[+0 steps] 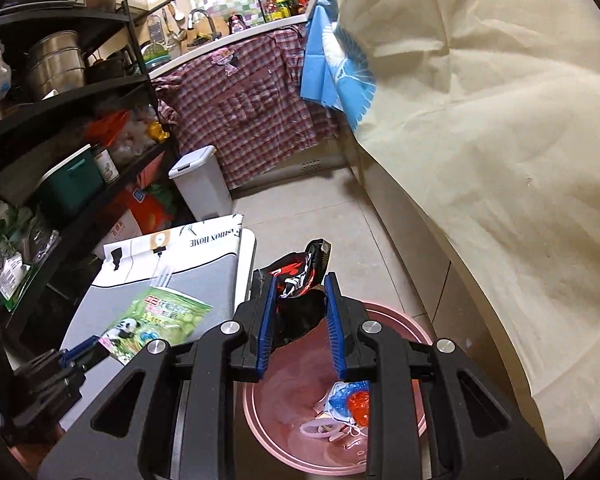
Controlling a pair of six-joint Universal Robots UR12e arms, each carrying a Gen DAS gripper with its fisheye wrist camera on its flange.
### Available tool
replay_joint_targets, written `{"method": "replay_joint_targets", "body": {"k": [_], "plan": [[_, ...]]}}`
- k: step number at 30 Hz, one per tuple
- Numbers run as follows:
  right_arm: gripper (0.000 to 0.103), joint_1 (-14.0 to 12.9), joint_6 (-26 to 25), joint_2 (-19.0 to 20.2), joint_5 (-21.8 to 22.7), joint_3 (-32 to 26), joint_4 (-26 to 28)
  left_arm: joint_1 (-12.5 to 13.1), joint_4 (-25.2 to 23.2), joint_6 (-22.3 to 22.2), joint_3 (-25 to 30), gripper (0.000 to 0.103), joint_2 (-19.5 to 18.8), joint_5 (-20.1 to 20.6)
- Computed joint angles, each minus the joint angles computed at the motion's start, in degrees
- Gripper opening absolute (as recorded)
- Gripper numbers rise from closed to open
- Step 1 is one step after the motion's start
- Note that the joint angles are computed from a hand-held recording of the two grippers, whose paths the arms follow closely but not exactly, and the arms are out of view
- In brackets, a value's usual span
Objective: Collect trash
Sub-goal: 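Carry the green pouch and black wrapper in both tools over the pink bin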
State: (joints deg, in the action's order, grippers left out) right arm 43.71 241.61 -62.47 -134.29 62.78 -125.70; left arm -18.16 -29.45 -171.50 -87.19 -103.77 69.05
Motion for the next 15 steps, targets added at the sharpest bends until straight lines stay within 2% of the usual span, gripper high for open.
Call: {"method": "replay_joint_targets", "body": {"k": [7, 15], "plan": [[0.025, -0.66, 2.86, -0.44, 0.29, 0.47, 2.70, -2.50, -1.84, -0.55, 1.42, 0.014, -2.01, -0.15], [0.025, -1.29, 4.66, -0.85, 0.48, 1.10, 4.56, -4.75, -3.71, 1.70, 2.96, 0.014, -3.91, 0.12]]}}
